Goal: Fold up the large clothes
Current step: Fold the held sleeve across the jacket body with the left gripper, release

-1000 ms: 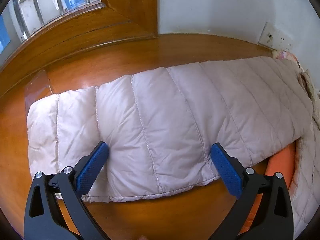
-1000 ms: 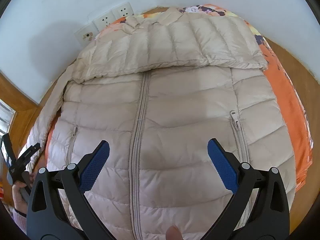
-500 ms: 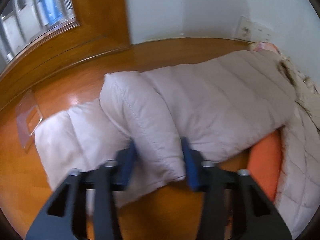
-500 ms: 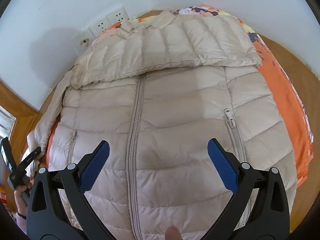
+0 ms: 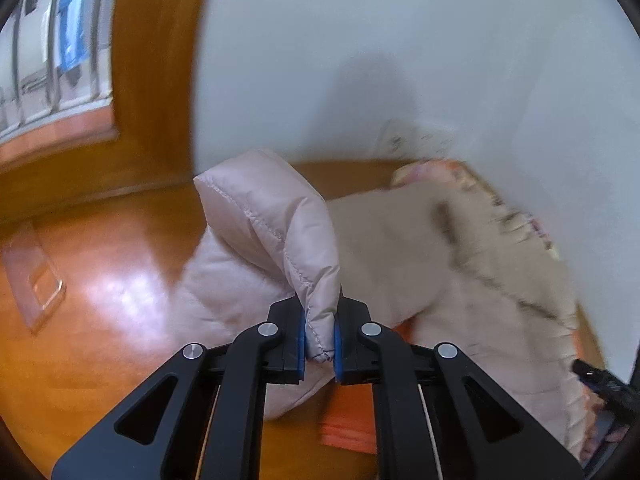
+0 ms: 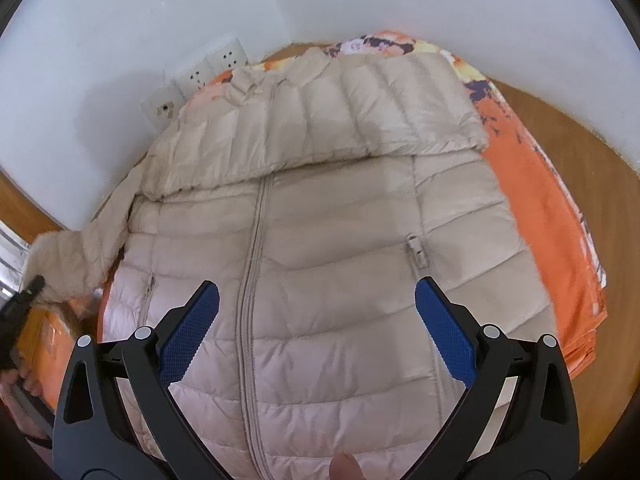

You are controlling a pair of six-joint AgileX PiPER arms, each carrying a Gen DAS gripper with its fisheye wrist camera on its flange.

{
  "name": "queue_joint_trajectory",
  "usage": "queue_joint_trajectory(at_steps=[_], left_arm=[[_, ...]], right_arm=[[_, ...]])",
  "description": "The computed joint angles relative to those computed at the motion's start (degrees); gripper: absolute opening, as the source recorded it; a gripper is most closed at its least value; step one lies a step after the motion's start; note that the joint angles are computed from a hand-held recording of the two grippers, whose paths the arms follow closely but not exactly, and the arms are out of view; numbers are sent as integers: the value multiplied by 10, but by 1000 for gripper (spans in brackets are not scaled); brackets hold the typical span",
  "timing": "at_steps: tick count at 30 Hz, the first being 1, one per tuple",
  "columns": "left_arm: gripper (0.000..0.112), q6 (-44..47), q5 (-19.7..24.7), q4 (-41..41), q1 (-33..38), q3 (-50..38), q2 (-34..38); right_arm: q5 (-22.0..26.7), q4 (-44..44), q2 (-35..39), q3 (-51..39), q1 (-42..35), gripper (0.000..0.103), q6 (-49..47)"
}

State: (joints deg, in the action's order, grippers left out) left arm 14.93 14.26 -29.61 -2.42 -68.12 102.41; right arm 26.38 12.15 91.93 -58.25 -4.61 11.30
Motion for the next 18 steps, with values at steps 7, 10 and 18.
queue_joint_trajectory(at_steps=[7, 10, 18], left_arm=[[10, -58, 12, 56, -59, -32, -32], [10, -117, 20, 112, -91, -55, -34], [10, -166, 46, 153, -163, -127, -7]], right_arm=[[5, 47, -30, 16, -45, 98, -66], [14, 72, -47, 25, -75, 98, -104], [40, 107, -70, 25, -148, 98, -171]])
